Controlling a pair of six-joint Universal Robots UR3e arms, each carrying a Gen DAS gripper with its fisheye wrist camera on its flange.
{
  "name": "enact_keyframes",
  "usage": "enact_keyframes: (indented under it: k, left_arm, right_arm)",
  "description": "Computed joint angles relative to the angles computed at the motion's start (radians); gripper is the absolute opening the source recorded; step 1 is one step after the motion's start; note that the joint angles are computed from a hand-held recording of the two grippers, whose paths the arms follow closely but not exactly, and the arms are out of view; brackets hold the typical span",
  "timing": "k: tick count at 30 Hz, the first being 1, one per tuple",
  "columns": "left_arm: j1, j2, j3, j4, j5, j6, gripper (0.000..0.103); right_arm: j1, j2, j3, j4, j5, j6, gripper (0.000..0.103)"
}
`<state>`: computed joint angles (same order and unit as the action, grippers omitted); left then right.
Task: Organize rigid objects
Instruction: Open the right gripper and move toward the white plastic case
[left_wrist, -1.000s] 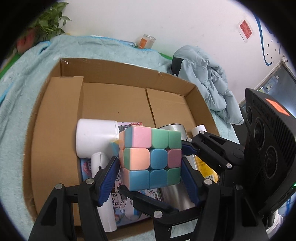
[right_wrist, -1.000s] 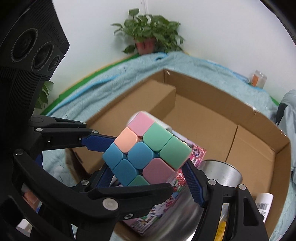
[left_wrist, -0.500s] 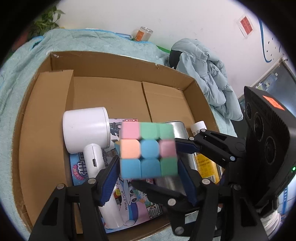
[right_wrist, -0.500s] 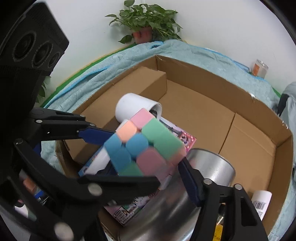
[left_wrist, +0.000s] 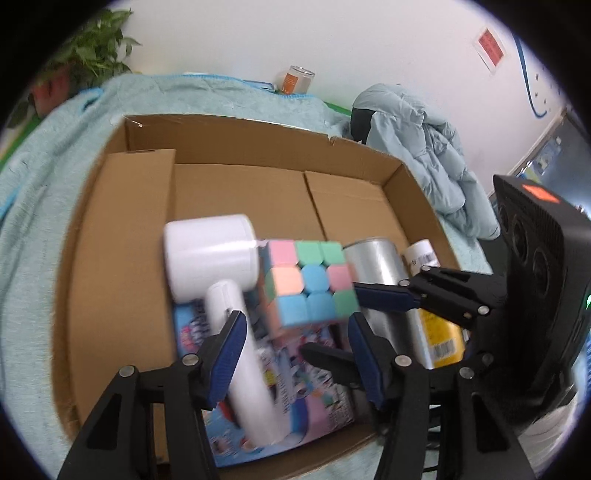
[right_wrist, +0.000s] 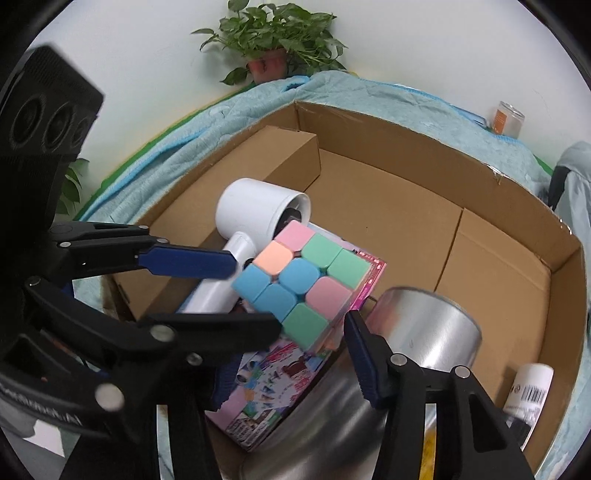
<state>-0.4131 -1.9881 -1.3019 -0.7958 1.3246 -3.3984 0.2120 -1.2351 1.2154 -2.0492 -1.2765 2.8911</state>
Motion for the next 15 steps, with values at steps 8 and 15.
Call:
enact_keyframes:
  k: [8, 15]
  left_arm:
    - [-0.021, 0.071, -0.103, -0.051, 0.065, 0.025, 0.054]
    - [-0.084, 0.023, -0.037, -0.151, 0.226, -0.005, 0.029]
  right_arm:
    - [0.064, -0.342, 0.46, -0.321, -0.155, 0.122, 0.102]
    - [0.005, -0.713, 0.757, -0.349, -0.107, 0.237, 0.102]
